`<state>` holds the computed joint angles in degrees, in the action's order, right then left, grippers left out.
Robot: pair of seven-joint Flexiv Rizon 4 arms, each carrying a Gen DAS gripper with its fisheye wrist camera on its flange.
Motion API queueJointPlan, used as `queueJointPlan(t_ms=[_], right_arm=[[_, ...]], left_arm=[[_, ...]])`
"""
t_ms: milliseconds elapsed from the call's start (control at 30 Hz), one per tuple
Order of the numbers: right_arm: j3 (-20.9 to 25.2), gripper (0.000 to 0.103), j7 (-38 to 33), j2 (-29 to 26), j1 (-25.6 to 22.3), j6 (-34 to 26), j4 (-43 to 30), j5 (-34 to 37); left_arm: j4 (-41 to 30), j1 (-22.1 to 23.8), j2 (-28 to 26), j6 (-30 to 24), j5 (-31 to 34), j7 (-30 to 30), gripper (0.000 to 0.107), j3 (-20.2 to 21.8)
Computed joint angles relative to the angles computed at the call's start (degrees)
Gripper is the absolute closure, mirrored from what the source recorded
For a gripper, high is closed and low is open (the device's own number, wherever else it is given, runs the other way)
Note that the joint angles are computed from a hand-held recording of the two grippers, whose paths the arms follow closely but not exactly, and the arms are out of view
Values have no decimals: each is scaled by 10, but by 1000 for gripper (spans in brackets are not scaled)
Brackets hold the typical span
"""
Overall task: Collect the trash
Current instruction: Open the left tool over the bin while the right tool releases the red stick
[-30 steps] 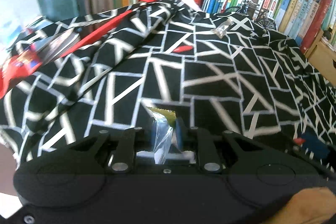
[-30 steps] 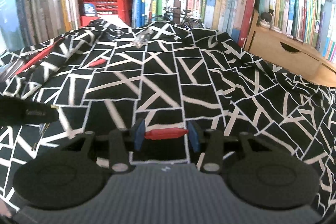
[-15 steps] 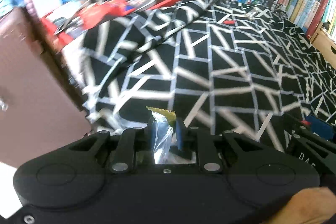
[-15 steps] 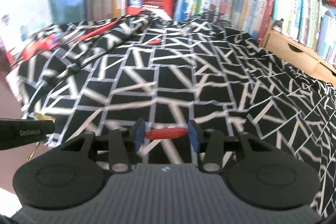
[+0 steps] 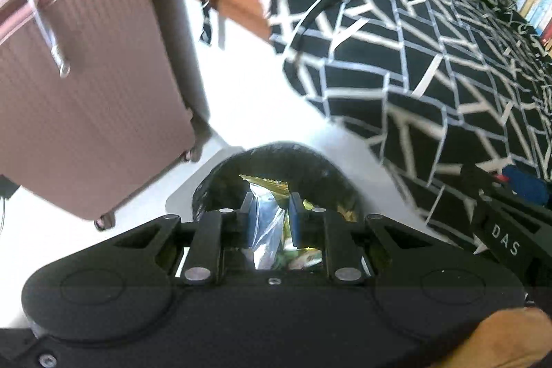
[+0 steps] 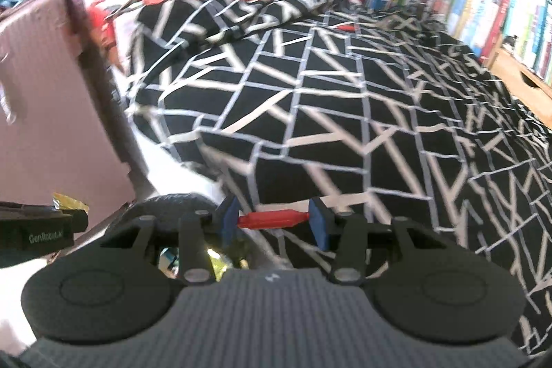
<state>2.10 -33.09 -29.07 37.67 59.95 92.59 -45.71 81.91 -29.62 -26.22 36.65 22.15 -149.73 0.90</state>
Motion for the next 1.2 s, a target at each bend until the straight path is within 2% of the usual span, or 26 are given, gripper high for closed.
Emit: queueJointPlan(t_ms=[200,467,767,1200], right_arm=[[9,53,-29,-18,3,42,-1,9],[7,53,-52,-31,19,28,-18,37],[8,53,-67,-20,21,30,-15,45],[15,53,-62,9,18,36,4,41]], left_arm=[[52,16,15,30,-28,14,88,-10],[64,21,17,42,-39,33,88,-11],[61,23,22,40,-55,48,88,-14],[74,16,56,36,-49,44,88,-24]])
